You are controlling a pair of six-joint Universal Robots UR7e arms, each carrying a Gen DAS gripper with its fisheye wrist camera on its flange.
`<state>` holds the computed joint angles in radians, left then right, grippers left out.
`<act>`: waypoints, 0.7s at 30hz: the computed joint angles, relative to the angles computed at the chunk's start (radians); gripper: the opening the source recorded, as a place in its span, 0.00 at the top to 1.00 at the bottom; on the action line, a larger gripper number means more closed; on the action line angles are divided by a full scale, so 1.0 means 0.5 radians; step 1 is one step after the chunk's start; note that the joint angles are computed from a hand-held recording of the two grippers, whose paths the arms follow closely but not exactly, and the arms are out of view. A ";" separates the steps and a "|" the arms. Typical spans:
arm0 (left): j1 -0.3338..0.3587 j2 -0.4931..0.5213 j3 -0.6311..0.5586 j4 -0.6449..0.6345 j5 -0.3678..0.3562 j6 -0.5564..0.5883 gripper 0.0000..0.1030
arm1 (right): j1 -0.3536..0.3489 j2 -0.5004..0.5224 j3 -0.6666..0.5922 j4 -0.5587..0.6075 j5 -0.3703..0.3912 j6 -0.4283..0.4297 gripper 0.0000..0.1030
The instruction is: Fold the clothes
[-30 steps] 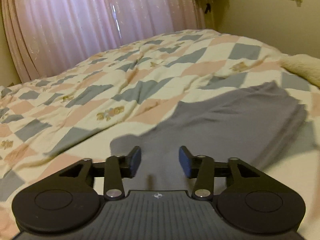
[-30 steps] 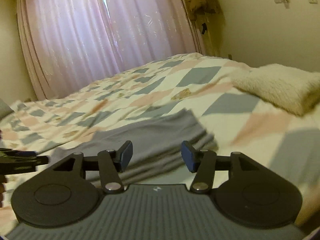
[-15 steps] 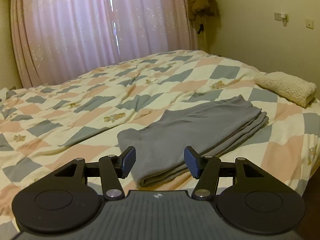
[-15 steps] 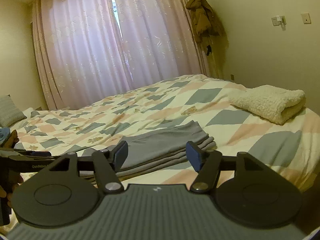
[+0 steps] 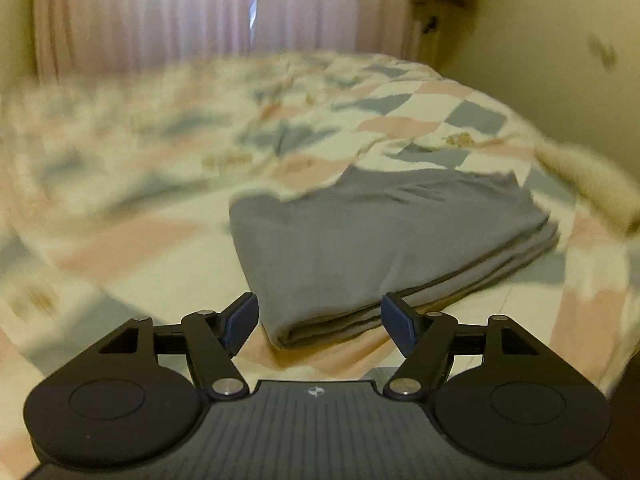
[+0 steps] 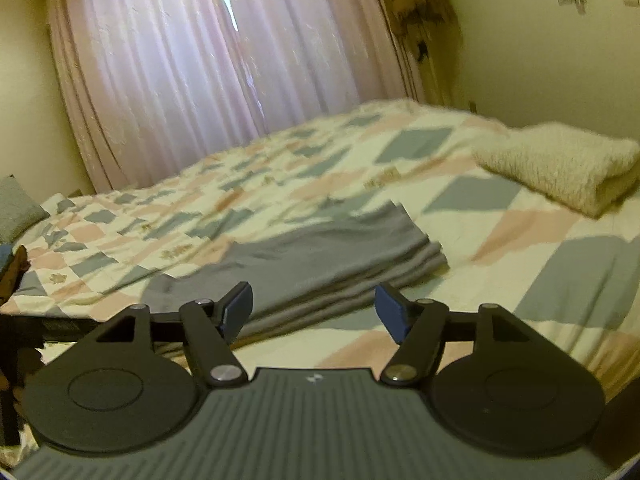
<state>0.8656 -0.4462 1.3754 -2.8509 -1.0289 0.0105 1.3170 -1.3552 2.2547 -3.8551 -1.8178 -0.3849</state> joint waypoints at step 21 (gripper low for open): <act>0.386 0.252 -0.368 0.027 -0.814 -0.962 0.19 | -0.322 0.174 -0.438 0.522 0.294 0.229 0.37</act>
